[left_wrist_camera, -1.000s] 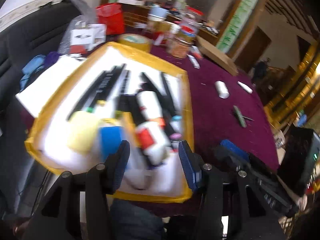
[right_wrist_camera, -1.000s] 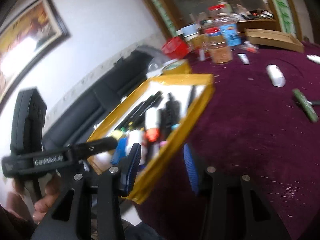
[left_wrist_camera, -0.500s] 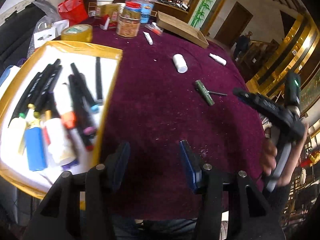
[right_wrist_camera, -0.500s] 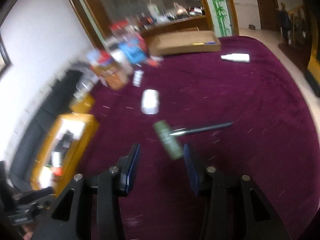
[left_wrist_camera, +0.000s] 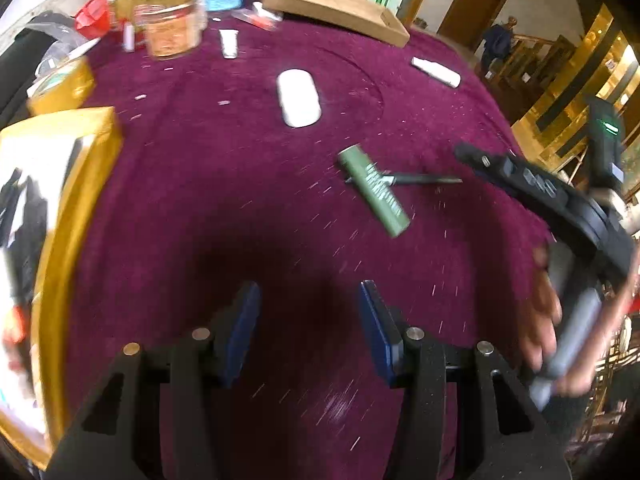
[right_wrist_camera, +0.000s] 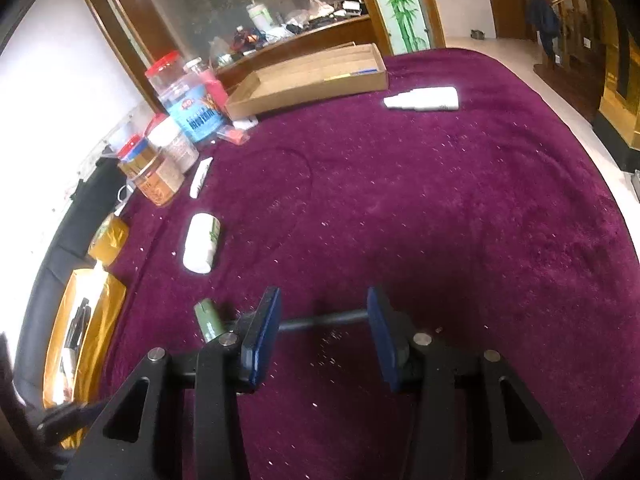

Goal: Organize rigid objects
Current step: 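Grasp the green cylinder with the left gripper, then grasp the black pen with the right gripper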

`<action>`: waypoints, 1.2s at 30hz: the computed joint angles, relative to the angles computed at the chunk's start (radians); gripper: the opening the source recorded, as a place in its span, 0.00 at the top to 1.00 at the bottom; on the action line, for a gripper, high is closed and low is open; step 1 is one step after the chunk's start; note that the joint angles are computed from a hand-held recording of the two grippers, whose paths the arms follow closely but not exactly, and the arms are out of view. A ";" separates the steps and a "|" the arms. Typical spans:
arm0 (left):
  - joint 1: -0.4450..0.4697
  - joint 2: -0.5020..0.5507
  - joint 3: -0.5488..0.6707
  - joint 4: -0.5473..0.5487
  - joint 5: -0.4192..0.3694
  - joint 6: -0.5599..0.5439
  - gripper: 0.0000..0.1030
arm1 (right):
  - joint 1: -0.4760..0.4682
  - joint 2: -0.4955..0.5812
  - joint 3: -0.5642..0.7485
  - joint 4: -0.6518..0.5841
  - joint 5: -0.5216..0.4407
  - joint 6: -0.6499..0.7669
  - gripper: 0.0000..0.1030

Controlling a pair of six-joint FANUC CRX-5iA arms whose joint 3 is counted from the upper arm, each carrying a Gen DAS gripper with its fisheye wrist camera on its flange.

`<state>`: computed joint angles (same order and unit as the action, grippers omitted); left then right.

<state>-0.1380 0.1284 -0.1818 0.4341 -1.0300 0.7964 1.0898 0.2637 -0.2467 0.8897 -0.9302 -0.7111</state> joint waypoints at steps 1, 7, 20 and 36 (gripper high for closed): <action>-0.029 0.014 0.017 -0.019 0.015 0.020 0.53 | -0.001 -0.002 -0.003 -0.003 -0.003 -0.012 0.62; -0.158 0.099 0.137 -0.131 0.064 0.193 0.53 | 0.008 0.026 0.049 -0.080 -0.083 0.042 0.62; -0.153 0.071 0.106 -0.246 0.086 0.225 0.84 | -0.005 0.023 0.022 -0.027 -0.017 0.046 0.62; 0.185 -0.060 -0.104 -0.026 -0.027 -0.121 0.84 | -0.010 0.129 0.172 -0.162 -0.042 0.366 0.55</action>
